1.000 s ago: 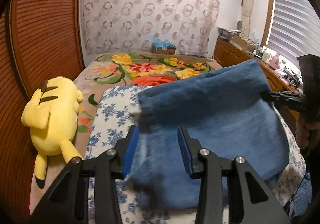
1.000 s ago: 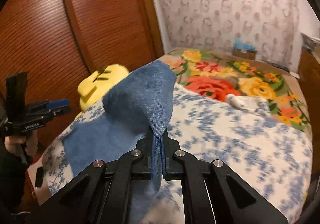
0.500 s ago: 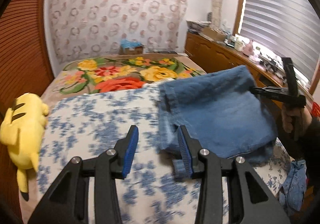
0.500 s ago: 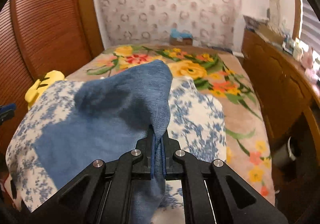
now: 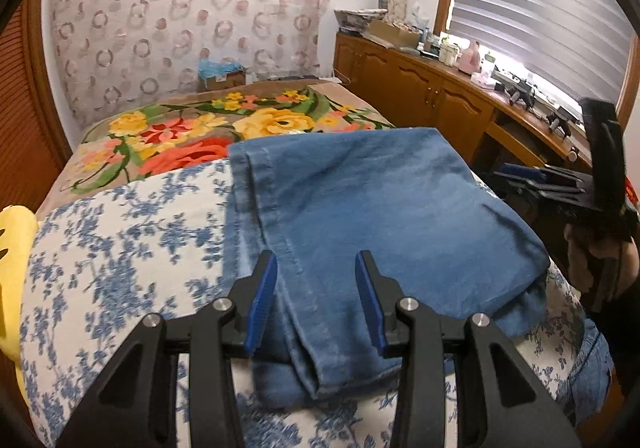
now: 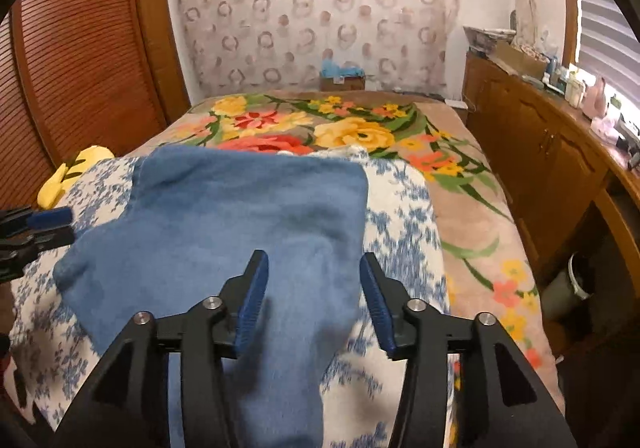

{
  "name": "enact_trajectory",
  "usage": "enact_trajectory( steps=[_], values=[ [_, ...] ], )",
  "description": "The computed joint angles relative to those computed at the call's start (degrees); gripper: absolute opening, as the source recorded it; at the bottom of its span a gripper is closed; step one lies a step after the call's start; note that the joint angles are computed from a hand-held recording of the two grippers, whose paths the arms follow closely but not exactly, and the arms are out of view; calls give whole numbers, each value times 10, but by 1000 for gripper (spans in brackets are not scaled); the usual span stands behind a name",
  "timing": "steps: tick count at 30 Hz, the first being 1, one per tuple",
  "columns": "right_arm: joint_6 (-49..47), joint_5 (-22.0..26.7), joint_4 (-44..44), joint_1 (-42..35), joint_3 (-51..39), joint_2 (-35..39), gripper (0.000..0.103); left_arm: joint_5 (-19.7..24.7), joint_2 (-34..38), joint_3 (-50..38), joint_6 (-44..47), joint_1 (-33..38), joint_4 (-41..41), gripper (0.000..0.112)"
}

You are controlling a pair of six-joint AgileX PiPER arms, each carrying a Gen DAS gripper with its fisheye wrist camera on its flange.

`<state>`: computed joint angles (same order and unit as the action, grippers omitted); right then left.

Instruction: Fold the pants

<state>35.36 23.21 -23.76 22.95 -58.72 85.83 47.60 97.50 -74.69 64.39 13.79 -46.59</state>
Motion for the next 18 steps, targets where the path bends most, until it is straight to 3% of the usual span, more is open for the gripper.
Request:
enact_trajectory(
  steps=[4,9,18],
  values=[
    [-12,3,42,-4,27,-10,57,-16,16,1,-4,-19,10,39],
    [66,15,-6,17,54,-13,59,-43,33,10,3,-33,23,39],
    [66,15,29,28,76,-13,59,-50,48,16,15,-34,22,39]
  ],
)
